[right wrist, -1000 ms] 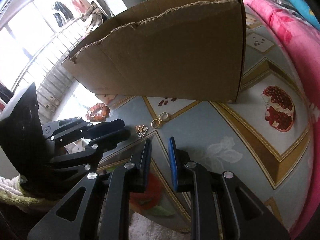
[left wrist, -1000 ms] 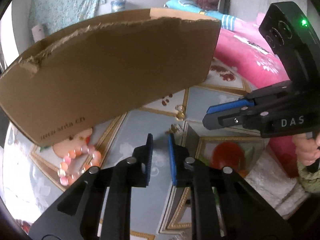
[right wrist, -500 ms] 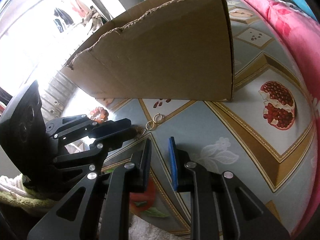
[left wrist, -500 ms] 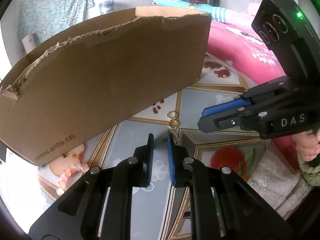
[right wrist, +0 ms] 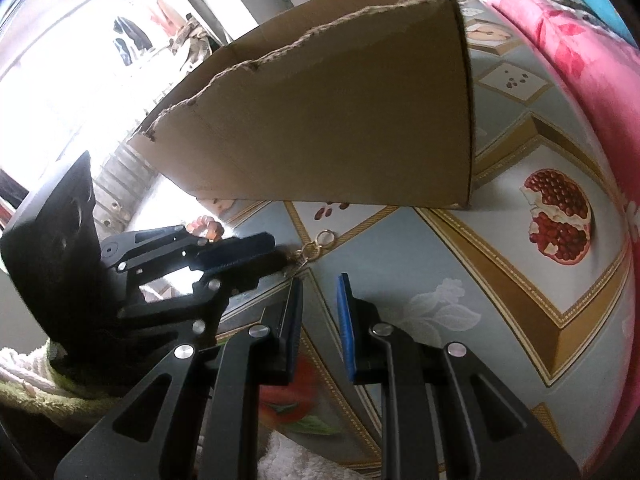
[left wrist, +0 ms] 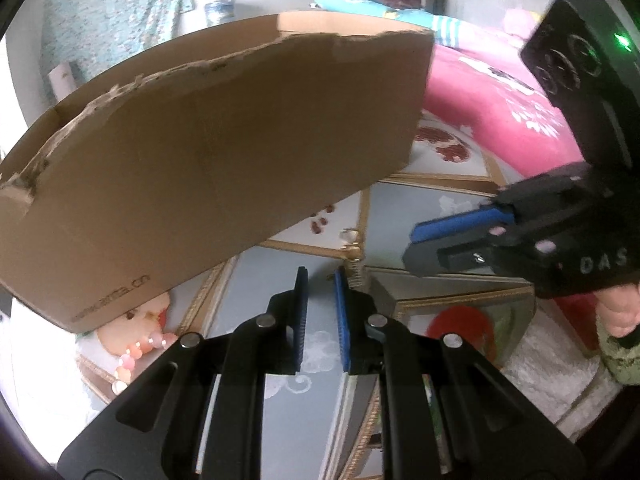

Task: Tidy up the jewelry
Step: 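Lower the open right tool toward the small gold rings, then close the right tool on the small gold rings and lift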

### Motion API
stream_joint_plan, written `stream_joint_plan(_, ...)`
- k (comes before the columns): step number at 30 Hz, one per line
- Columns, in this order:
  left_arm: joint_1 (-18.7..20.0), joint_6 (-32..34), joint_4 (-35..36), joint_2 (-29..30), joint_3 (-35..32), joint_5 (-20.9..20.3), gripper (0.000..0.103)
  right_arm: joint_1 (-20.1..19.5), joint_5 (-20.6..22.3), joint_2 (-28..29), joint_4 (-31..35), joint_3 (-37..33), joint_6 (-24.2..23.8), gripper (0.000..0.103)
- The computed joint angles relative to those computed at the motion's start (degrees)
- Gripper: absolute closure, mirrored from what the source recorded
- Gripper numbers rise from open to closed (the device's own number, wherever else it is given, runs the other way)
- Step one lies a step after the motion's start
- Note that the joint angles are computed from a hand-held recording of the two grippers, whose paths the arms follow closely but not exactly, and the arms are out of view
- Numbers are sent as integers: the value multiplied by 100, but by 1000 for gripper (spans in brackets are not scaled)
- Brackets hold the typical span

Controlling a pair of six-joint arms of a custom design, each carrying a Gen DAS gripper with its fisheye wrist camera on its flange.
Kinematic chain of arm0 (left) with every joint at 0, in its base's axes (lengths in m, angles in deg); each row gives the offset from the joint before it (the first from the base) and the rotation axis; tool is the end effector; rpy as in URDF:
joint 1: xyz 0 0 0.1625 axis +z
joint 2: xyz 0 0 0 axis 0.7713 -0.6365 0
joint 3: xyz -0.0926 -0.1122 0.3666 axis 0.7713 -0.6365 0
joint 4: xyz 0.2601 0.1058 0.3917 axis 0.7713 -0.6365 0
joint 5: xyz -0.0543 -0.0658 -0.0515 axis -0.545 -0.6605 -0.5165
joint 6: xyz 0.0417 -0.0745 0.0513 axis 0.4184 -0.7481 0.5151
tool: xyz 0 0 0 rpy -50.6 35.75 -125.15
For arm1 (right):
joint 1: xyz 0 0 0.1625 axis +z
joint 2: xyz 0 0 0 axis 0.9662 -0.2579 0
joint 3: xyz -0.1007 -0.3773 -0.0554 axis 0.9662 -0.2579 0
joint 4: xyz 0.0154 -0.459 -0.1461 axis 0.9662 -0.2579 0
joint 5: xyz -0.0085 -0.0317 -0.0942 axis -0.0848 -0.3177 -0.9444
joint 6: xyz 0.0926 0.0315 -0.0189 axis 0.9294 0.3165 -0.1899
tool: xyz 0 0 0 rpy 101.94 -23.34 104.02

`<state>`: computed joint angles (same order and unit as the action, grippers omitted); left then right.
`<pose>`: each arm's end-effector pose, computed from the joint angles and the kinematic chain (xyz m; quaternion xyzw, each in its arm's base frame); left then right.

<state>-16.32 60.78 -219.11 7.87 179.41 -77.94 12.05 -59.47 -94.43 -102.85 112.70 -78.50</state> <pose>-0.2887 -0.4477 0.0218 0.2524 0.8741 -0.2689 0.3161 0.0987 -0.5228 0.2070 0.3013 -0.9451 0.0974 0.0811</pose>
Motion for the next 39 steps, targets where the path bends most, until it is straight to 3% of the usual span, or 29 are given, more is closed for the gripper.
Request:
stream_joint_plan(6, -2, -493, 229, -233, 149, 232, 91, 158, -165, 55, -146, 61, -191, 85)
stream_joint_plan(17, -93, -948, 277, -604, 494, 210, 91, 552, -714, 379, -764, 149, -872, 85)
stream_joint_plan(31, -126, -870, -74, -736, 707, 96, 91, 868, -1250, 740, -1297, 104, -1347, 85)
stream_joint_plan(39, -101, -753, -229, -874, 850, 40, 91, 1074, -1585, 1011, -1545, 19, -1901, 85)
